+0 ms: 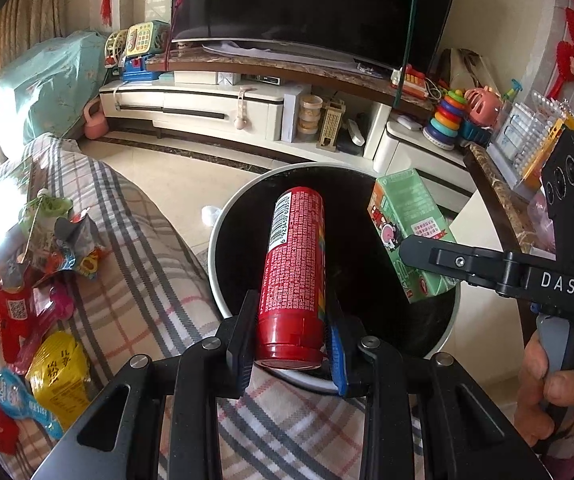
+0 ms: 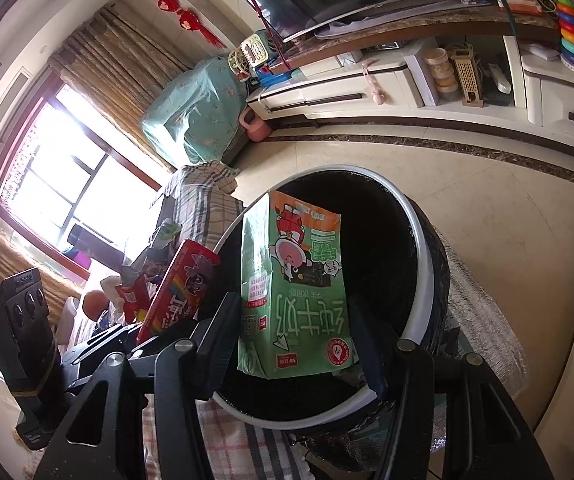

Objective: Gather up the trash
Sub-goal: 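Carry both items over the bin and open both grippers to drop them, then move both tools back toward the blue bag and tissue box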

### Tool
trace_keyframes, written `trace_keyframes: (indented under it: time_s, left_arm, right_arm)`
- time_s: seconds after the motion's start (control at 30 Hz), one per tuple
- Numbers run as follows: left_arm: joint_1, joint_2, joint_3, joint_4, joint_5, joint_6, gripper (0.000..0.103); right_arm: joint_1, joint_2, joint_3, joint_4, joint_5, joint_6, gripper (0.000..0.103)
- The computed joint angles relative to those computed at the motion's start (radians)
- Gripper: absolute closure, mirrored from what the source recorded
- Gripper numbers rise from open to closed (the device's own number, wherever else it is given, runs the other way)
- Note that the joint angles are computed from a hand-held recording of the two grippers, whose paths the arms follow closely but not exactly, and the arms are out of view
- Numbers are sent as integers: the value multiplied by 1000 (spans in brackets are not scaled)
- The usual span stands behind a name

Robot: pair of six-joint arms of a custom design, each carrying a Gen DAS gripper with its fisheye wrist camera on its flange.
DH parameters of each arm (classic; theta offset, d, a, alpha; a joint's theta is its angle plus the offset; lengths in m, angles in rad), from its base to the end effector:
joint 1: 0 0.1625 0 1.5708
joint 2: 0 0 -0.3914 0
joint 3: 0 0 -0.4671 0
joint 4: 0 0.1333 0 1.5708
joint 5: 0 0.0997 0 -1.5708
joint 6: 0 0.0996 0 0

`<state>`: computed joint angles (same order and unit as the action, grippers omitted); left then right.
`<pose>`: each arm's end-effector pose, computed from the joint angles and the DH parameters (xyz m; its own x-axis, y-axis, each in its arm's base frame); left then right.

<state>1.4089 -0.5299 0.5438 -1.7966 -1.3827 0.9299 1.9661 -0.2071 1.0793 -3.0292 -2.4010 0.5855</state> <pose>0.0012 -0.9352 0.2792 -0.4572 0.8449 -0.2779 0.8764 0.4811 0.0208 0.3647 -0.7187 -0.1155 -0.8273 0.5224 0.2067 0.1636 0.5761 -0.8008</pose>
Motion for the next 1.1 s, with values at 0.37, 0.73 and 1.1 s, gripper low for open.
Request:
trace_keyframes:
  time_s: [0.37, 0.73, 1.1]
  left_arm:
    - [-7, 33, -29, 2, 28, 2, 74]
    - [0, 37, -62, 23, -4, -32, 57]
    - [77, -125, 100, -70, -39, -110, 41]
  right_arm:
    - [-12, -9, 4, 22, 10, 21, 48]
    - [-15, -26, 23, 8, 30, 55, 43]
    - [44, 55, -74, -1, 2, -14, 33]
